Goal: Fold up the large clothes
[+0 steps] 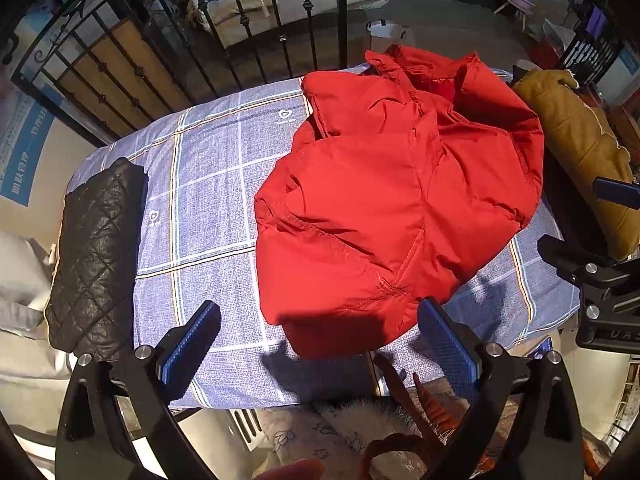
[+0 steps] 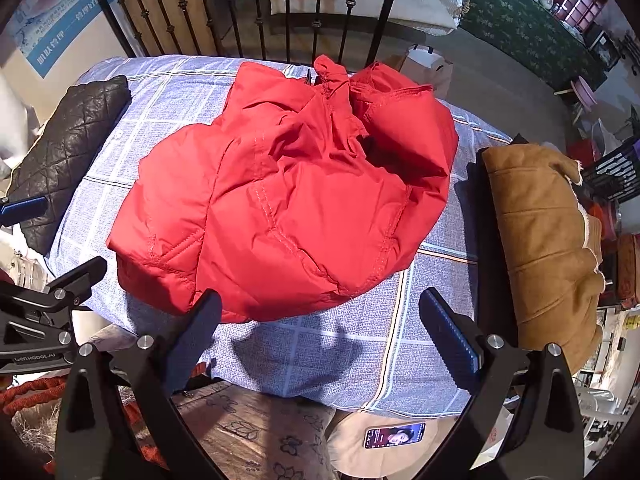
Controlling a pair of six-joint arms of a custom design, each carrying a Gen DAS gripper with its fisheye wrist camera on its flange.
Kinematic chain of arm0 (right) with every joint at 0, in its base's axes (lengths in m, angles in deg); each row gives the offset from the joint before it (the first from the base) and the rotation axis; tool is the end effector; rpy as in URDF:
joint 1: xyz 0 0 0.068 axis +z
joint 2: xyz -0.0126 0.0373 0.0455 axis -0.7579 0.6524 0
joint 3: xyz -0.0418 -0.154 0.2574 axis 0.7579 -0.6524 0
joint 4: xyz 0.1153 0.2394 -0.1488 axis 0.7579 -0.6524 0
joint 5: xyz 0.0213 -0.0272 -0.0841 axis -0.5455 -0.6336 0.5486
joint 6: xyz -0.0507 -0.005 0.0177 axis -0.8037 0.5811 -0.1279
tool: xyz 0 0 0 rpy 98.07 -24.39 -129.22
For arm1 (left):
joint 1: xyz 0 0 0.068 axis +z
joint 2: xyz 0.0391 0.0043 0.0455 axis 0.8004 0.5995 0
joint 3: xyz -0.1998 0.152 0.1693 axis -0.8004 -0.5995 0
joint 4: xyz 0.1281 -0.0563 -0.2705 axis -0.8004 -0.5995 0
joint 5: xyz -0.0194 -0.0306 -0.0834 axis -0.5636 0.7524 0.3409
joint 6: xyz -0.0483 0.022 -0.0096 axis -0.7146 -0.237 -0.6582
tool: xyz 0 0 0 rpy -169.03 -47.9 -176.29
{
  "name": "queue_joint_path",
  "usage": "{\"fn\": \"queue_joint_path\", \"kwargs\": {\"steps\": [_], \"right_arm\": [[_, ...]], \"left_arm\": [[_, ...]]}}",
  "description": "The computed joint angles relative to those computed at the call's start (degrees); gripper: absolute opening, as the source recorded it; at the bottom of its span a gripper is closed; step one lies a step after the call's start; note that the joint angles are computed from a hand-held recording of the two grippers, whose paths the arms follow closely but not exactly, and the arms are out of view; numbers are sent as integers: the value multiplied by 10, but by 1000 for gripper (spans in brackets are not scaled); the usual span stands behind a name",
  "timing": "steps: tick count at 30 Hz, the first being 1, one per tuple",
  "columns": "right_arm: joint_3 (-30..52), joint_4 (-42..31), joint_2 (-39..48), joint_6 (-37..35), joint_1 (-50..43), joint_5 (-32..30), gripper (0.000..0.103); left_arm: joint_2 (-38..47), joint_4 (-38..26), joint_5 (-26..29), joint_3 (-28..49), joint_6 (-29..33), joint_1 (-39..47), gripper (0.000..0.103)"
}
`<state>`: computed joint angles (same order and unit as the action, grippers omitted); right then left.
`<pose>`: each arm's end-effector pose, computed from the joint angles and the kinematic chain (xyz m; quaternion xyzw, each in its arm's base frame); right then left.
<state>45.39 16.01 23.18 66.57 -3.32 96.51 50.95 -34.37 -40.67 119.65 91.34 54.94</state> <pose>0.2099 0.2035 0.2581 0.1061 0.9845 -0.0487 0.1310 0.3228 0.0069 0.3169 0.3134 0.9404 0.0028 0.1321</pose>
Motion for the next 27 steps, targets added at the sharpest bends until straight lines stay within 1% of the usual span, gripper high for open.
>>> {"fn": "queue_joint_path", "kwargs": {"steps": [9,10,27], "right_arm": [[5,0,6,8,7,1,97],[1,0,1,0,0,0,97],[2,1,3,0,1,0,97]], "left_arm": [[1,-1,0,1,-1,0,97],[1,-1,0,0,-1,0,97],[-2,-9,-3,-5,0,2,97]]}}
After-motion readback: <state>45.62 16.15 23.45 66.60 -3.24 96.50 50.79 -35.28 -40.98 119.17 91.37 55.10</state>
